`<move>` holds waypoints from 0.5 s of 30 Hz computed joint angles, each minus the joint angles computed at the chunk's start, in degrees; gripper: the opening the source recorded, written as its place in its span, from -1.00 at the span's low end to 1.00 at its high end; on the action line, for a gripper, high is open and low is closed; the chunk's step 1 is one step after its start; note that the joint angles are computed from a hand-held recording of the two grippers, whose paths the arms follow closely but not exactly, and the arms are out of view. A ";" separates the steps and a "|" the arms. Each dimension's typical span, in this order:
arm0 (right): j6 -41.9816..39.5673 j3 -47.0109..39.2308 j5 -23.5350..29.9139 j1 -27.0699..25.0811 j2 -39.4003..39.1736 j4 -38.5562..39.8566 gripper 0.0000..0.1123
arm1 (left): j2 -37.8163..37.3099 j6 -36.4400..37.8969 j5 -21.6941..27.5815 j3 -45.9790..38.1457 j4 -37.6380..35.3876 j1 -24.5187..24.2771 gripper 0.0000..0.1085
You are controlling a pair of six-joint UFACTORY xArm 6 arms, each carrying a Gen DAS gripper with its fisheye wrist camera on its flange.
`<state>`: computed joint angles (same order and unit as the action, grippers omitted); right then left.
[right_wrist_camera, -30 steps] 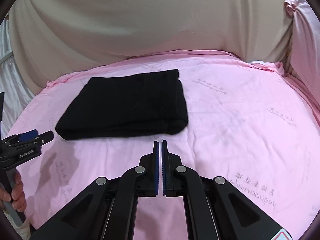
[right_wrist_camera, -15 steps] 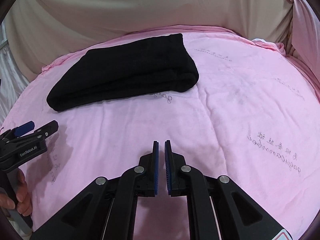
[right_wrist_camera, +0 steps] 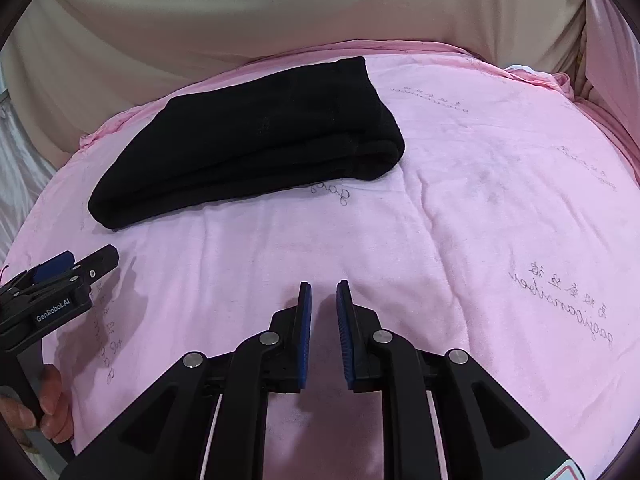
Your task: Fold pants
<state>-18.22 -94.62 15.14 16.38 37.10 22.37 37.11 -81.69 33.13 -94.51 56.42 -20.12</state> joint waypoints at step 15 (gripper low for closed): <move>1.80 -24.30 8.95 -3.33 11.91 -4.82 0.06 | -3.29 12.48 -18.63 4.58 -17.24 7.33 0.69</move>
<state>-16.42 -118.91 24.10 13.05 49.01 17.55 33.82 -69.22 14.50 -89.93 39.19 -12.79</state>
